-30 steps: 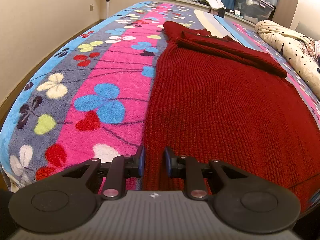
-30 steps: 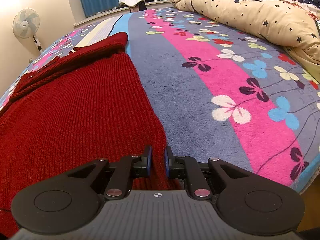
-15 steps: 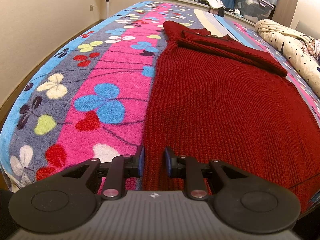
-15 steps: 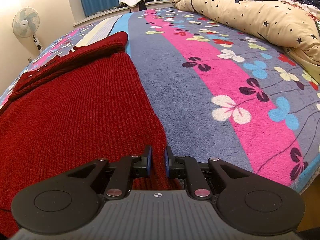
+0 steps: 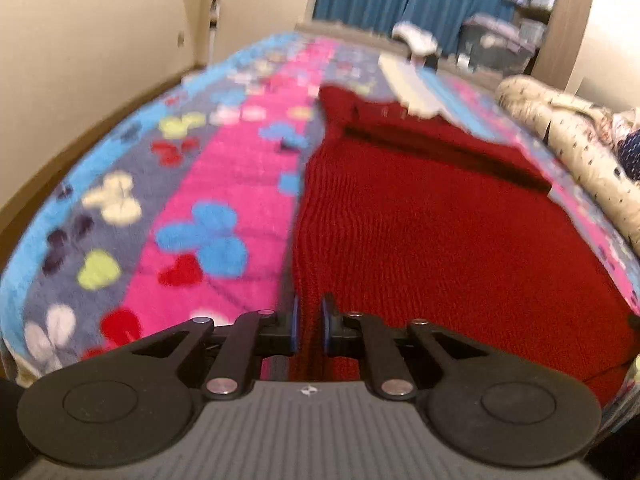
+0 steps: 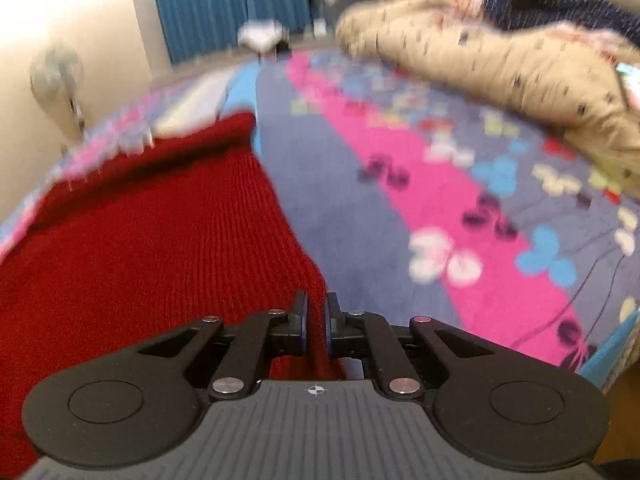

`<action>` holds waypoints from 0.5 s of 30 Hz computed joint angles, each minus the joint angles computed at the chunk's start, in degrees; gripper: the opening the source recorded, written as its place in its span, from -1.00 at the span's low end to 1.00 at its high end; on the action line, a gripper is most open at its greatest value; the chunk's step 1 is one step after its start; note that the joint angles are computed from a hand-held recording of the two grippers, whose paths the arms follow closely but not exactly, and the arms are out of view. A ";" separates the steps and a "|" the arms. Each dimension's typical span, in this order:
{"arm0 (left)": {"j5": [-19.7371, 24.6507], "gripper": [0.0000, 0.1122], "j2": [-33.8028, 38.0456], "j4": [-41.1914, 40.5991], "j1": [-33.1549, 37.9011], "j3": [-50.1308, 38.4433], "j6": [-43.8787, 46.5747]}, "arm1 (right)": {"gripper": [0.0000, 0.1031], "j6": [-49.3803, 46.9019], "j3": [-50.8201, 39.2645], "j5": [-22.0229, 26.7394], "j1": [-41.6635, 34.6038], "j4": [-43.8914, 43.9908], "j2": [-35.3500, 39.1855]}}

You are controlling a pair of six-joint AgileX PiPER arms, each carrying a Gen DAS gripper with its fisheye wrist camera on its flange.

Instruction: Fold small clothes

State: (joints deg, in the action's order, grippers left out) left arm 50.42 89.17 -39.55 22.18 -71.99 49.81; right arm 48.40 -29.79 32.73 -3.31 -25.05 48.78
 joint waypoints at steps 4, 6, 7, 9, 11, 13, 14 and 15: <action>0.41 -0.68 2.29 6.49 -1.96 -2.06 -7.16 | -0.63 0.02 -1.08 1.47 0.19 -0.13 4.98; 0.52 -0.67 2.24 6.58 -2.01 -2.11 -7.13 | -0.61 0.82 -1.11 2.00 0.55 -0.82 4.93; 0.27 -0.67 2.13 6.62 -2.08 -1.92 -7.03 | -0.61 1.78 -1.02 2.20 1.12 -1.47 4.87; -0.51 -0.67 1.90 6.93 -2.40 -1.32 -6.71 | -0.61 1.40 -0.80 1.90 0.93 -1.51 4.89; -1.03 -0.67 1.75 7.27 -2.76 -1.01 -6.86 | -0.60 1.37 -0.74 1.65 0.99 -1.65 5.05; -1.19 -0.67 1.79 7.28 -2.69 -0.88 -6.74 | -0.60 1.71 -0.63 1.42 1.10 -1.71 5.17; -1.29 -0.67 1.78 7.37 -2.76 -0.85 -6.79 | -0.60 3.36 -0.81 1.98 2.28 -2.66 5.28; -1.43 -0.67 1.71 7.41 -2.83 -0.72 -6.77 | -0.60 3.56 -0.85 2.09 2.44 -2.79 5.31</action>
